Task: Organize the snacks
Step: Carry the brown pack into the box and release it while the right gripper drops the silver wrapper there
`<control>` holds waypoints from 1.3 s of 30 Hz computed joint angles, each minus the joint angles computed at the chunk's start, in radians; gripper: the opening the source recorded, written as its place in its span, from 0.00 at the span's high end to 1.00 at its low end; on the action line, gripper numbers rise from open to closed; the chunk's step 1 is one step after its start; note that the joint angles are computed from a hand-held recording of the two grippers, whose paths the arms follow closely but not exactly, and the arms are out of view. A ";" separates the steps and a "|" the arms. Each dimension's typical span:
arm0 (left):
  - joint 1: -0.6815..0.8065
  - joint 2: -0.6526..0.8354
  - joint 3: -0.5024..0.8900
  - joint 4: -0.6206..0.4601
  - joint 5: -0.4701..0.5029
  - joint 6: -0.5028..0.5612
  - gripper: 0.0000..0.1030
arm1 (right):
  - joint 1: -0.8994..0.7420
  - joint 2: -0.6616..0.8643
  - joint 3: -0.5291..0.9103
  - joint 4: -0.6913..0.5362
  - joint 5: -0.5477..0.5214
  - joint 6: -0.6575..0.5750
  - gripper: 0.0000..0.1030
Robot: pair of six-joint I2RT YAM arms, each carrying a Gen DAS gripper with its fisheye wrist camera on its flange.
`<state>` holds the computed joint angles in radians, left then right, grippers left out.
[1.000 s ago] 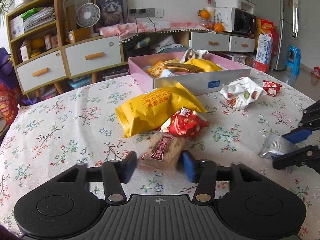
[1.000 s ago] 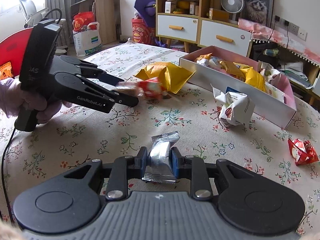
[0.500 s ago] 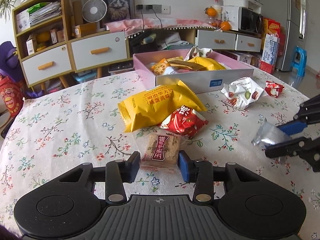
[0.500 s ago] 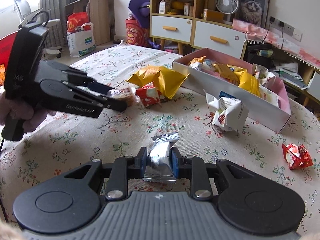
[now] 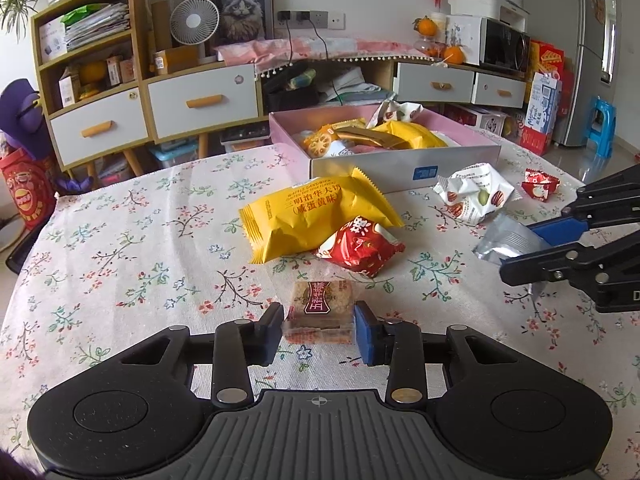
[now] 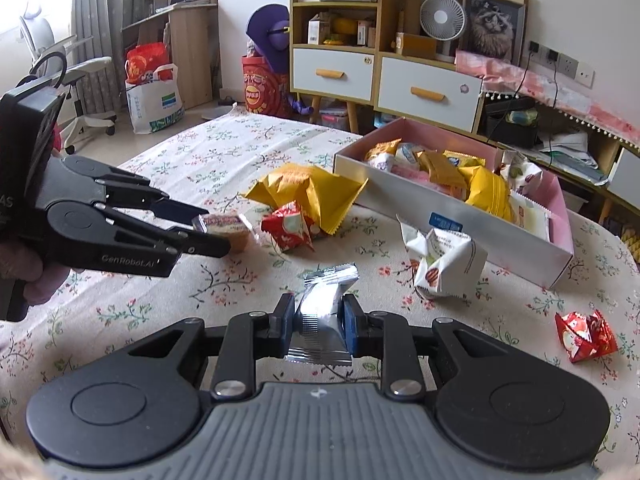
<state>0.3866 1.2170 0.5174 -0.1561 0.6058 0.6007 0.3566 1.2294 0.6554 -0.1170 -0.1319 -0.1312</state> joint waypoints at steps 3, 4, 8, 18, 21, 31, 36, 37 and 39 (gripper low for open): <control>0.007 -0.024 0.004 -0.024 0.010 -0.002 0.67 | 0.003 0.000 0.007 0.002 0.001 0.005 0.78; 0.009 -0.034 0.006 -0.035 0.015 -0.004 0.67 | 0.003 0.000 0.009 0.004 0.000 0.007 0.78; 0.026 -0.072 0.019 -0.079 0.041 -0.013 0.67 | 0.005 -0.006 0.014 0.012 0.001 0.020 0.78; 0.039 -0.140 0.046 -0.133 0.086 -0.056 0.68 | -0.005 -0.005 0.034 0.024 -0.009 0.036 0.78; 0.030 -0.148 0.054 -0.130 0.095 -0.084 0.68 | -0.017 -0.004 0.044 0.029 -0.015 0.043 0.78; -0.142 -0.130 0.088 -0.010 0.011 -0.276 0.68 | -0.098 0.068 0.145 0.059 -0.035 0.095 0.78; -0.274 -0.068 0.130 0.080 -0.081 -0.398 0.68 | -0.158 0.137 0.207 0.079 -0.050 0.176 0.78; -0.301 -0.048 0.144 0.094 -0.096 -0.419 0.68 | -0.171 0.149 0.214 0.086 -0.052 0.197 0.78; -0.345 -0.008 0.165 0.124 -0.120 -0.453 0.68 | -0.194 0.183 0.241 0.091 -0.054 0.238 0.78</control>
<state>0.0417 1.2089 0.6824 -0.0319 0.4854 0.1476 0.1627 1.4127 0.8966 -0.0259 -0.1862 0.1066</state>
